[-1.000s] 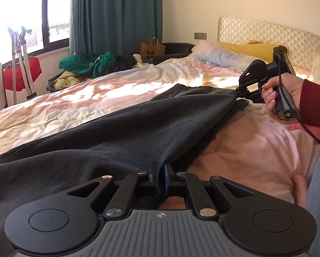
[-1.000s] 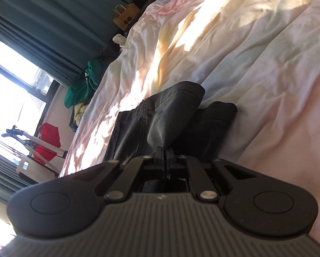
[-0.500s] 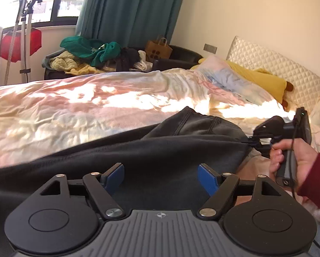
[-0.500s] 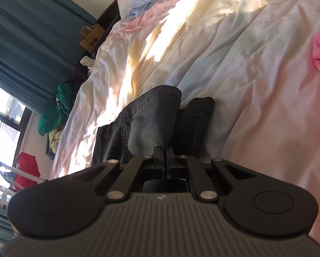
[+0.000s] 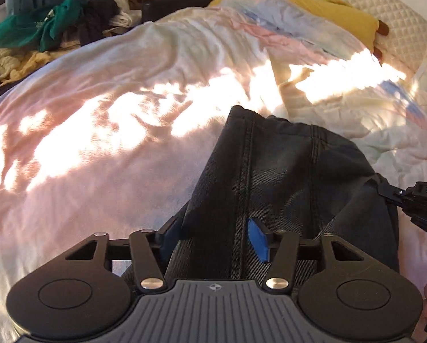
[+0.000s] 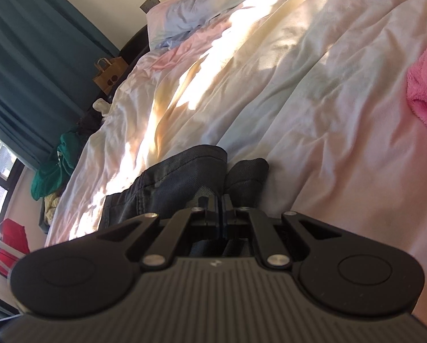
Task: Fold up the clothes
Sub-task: 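Regrasp the fabric with the left gripper while the right gripper keeps holding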
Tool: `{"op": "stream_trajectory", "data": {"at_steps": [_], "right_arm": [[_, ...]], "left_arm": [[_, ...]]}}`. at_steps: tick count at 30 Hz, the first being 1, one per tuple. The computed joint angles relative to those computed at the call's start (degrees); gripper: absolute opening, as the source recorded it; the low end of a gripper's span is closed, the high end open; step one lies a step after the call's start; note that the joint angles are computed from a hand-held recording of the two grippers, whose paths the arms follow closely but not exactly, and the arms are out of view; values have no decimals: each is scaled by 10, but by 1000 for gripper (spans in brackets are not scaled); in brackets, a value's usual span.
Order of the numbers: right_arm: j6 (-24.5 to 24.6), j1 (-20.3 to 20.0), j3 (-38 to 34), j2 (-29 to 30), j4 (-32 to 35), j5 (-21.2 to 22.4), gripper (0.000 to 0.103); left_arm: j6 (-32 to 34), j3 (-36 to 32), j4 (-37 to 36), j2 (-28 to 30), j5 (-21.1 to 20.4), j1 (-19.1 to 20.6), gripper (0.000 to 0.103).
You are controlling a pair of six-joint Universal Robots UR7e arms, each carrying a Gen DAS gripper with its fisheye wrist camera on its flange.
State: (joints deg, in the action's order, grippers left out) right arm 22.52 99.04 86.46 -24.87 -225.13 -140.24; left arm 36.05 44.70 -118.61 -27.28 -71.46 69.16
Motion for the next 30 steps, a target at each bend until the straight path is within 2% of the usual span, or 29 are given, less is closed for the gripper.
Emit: {"op": "stream_trajectory", "data": {"at_steps": [2,6,10,16,20,22,24,26,28,30], "right_arm": [[5,-3,-4,3,-4,4,5],[2,-5,-12,7,-1,6,5],[-6,-3,-9,4,-11,11,5],[-12,1,-2,1,-21,17,4],[-16,2,0,0,-19,18,4],[-15,1,2,-1,-18,17,5],[-6,-3,7,-4,-14,22,5],[8,-8,15,-8,-10,32,5],[21,-12,21,-12,-3,40,5],[32,-16,29,-17,0,52,5]], "left_arm": [[9,-10,7,12,5,0,46],[23,1,-3,12,9,-4,12],[43,47,-58,-4,53,-25,3],[99,55,-155,8,114,-66,3],[111,55,-206,40,167,-69,4],[118,79,-232,39,160,-60,5],[146,121,-294,30,144,-50,9],[129,148,-317,11,123,-44,20],[82,168,-305,-18,101,-40,39],[59,212,-316,-63,82,-38,50]]}}
